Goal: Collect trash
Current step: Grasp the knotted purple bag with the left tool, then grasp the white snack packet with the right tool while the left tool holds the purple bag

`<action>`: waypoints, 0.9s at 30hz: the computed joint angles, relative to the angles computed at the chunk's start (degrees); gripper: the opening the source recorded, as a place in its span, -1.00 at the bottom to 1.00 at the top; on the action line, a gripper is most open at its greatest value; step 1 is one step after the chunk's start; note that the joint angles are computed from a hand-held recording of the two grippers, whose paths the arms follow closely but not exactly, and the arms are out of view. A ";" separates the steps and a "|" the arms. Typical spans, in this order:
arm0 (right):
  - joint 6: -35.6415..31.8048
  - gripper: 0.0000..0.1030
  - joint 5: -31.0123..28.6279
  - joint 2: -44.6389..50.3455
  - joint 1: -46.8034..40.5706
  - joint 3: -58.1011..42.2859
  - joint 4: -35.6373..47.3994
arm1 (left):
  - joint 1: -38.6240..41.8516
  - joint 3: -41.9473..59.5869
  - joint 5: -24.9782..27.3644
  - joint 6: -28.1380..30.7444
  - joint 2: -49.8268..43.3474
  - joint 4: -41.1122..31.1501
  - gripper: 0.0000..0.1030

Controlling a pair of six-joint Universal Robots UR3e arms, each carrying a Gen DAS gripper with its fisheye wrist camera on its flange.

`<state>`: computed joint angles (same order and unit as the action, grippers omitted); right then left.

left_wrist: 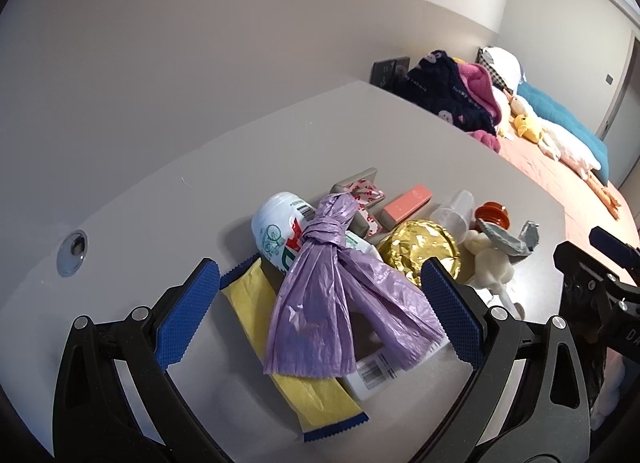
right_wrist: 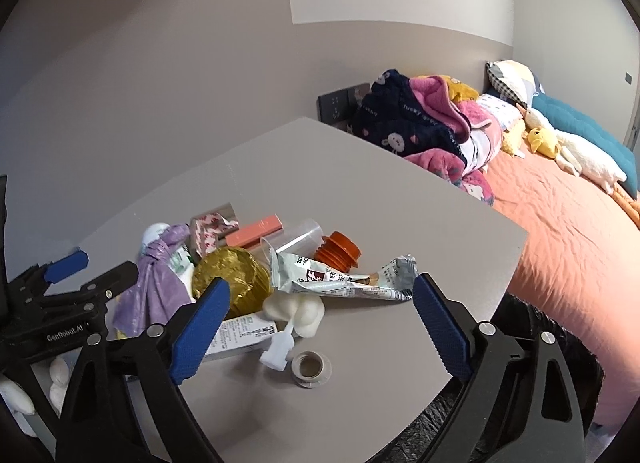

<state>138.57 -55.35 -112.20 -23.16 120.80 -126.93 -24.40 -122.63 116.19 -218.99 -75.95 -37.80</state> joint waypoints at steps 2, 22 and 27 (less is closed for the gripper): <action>0.77 0.71 -1.58 2.12 1.98 -0.20 -2.53 | 1.09 0.04 -0.86 1.04 -0.96 0.50 0.88; 3.18 -0.90 -9.30 17.13 11.27 -3.57 -14.44 | 9.08 -2.23 -8.55 4.96 -5.67 4.45 -0.54; 2.59 -0.99 -4.56 14.79 8.04 -3.69 -10.71 | 9.53 -4.18 -8.45 4.37 -2.25 4.31 -0.68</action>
<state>141.17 -59.92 -97.41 -15.12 117.11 -137.64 -14.86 -126.81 107.74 -214.61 -78.20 -33.49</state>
